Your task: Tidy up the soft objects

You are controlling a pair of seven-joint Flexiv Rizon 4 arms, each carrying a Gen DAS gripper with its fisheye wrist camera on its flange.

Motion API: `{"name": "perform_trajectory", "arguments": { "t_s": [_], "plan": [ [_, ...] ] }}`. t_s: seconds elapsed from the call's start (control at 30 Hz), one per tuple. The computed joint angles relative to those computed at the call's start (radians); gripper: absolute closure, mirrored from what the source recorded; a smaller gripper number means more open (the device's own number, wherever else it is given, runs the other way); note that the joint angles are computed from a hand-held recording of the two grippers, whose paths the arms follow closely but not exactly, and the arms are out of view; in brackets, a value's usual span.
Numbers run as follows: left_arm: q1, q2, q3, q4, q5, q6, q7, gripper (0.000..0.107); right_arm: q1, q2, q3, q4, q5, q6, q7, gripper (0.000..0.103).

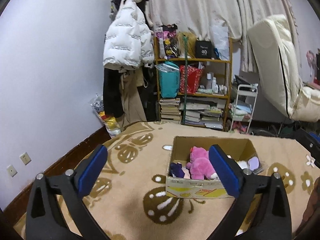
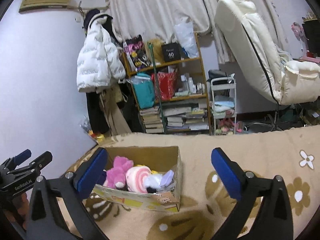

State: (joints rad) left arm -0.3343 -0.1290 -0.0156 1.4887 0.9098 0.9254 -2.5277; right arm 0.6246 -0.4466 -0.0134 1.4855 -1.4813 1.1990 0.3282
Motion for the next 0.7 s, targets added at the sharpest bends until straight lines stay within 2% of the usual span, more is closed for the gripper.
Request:
{"name": "perform_trajectory", "arguments": {
  "t_s": [0.13,0.33,0.7],
  "plan": [
    [0.001,0.052,-0.005,0.028,0.035,-0.012,-0.010,0.006,0.006,0.045,0.012,0.034,-0.030,-0.046,0.001,0.000],
    [0.018,0.108,-0.051,0.069,0.062,-0.022,0.014,0.005,-0.009,0.103,0.052,0.083,-0.042,-0.090,-0.012,0.000],
    [0.046,0.156,-0.110,0.106,0.096,-0.046,0.000,0.005,-0.021,0.158,0.106,0.154,-0.006,-0.146,-0.080,0.000]
  ]
}}
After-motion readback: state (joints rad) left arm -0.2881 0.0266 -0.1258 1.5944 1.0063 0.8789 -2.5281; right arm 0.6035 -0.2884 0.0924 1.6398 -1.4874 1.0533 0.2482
